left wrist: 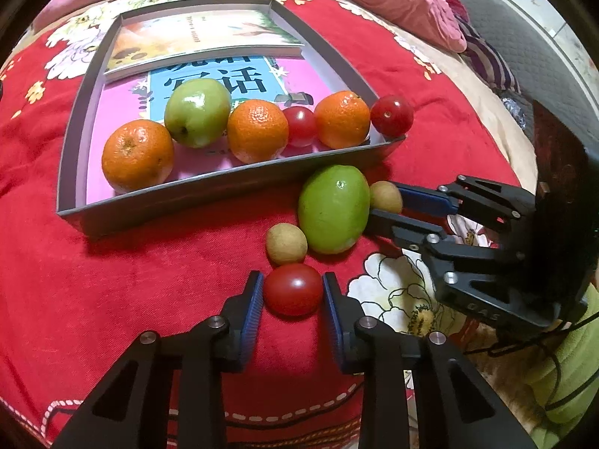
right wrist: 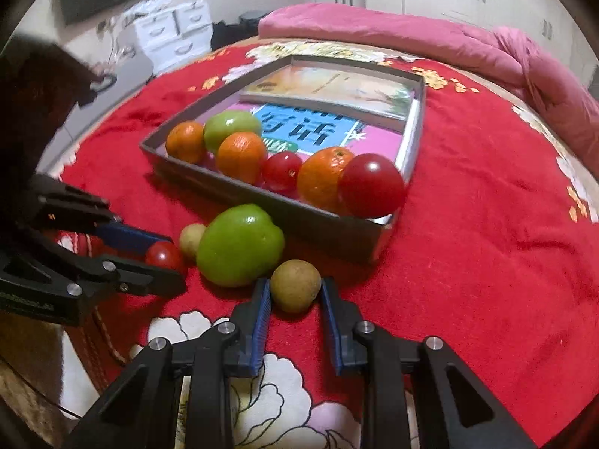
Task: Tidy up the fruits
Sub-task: 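Grasp the red cherry tomato with left tool while right tool grasps a brown fruit, then carry the tomato with left tool while right tool carries the brown fruit to tray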
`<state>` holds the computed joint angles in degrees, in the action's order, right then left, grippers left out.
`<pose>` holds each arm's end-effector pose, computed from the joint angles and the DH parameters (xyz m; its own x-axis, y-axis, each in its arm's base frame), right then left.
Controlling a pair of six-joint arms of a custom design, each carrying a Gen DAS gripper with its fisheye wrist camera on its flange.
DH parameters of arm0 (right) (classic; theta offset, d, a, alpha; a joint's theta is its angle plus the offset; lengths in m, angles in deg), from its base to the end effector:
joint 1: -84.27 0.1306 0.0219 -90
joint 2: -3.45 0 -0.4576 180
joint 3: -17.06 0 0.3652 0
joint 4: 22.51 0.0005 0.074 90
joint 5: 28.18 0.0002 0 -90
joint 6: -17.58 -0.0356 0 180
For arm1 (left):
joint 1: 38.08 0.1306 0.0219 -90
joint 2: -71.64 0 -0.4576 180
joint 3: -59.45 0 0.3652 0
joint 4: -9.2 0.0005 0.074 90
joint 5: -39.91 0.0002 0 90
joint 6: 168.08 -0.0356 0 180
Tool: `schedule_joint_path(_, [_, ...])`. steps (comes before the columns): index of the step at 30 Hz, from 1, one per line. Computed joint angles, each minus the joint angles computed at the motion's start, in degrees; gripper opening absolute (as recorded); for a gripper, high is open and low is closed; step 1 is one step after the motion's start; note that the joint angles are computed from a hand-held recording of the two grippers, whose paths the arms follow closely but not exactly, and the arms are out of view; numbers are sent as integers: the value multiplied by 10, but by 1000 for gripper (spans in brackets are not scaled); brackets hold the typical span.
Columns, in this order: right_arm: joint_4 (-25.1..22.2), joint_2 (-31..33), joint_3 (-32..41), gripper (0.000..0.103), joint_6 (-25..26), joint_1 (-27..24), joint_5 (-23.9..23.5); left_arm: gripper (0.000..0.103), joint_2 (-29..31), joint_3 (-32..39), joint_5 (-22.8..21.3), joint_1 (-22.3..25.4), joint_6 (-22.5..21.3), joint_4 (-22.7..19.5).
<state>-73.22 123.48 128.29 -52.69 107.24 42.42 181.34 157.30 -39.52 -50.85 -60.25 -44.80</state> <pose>0.6090 0.2704 0.3781 -0.5702 -0.5875 -0.5742 -0.7604 0.6420 0.0981 0.5621 -0.1346 0.3869 -0.9361 -0.0965 -0.3382 0.0040 0.9586 -0.2846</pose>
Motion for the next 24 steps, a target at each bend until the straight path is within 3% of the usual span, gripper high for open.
schedule_joint_path(13, [21, -34, -4, 27, -54, 0, -50, 32, -57, -11, -14, 28, 35, 38])
schedule_joint_path(24, [86, -61, 6, 27, -105, 11, -36, 32, -89, -8, -70, 48, 65, 70])
